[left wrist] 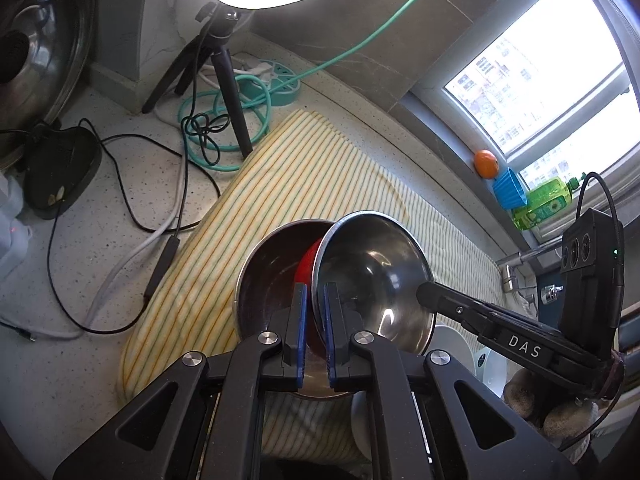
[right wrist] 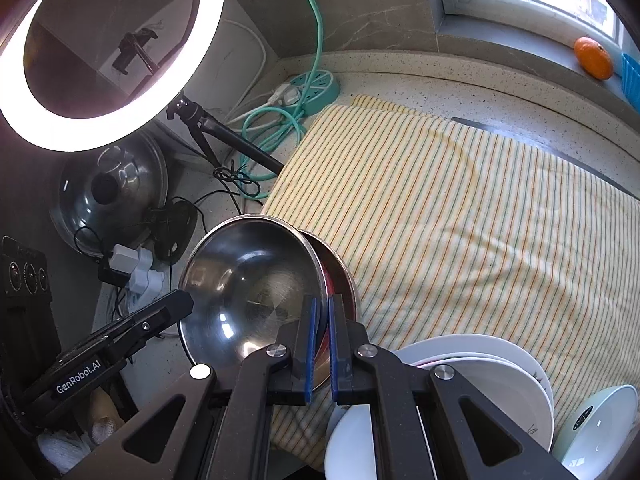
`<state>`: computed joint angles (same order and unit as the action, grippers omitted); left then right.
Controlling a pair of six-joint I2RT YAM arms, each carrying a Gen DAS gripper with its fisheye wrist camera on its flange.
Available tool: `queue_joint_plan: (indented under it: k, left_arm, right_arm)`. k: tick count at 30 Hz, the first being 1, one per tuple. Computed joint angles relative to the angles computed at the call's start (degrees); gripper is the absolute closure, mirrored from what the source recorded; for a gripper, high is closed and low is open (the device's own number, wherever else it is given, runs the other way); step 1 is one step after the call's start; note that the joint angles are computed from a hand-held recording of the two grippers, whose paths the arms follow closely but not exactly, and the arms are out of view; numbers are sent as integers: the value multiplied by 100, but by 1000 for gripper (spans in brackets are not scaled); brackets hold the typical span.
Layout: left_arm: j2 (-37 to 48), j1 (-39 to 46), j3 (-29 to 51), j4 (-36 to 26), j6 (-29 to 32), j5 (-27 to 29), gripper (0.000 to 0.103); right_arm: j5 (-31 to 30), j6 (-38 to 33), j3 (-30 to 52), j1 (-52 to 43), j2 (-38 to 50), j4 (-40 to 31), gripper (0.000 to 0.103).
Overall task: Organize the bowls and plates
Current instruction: 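Carry the red bowl over the large steel bowl and lower it inside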
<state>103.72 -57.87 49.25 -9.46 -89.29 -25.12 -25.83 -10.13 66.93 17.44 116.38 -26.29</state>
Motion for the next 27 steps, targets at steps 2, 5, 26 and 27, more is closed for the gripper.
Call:
queue_joint_plan:
  k: [2, 5, 26, 27]
  left_arm:
    - [44, 11, -40, 39, -31, 48, 97]
    - [110, 23, -89, 106, -48, 120, 97]
    - [407, 70, 0, 8, 18, 340, 97]
    - [415, 72, 7, -2, 22, 345, 97]
  right_arm:
    - [94, -5, -60, 76, 21, 90, 98]
    - [184, -5, -73, 139, 107, 156, 98]
    - [644, -94, -47, 413, 415, 367, 98]
    - [671, -87, -47, 438, 424, 386, 97]
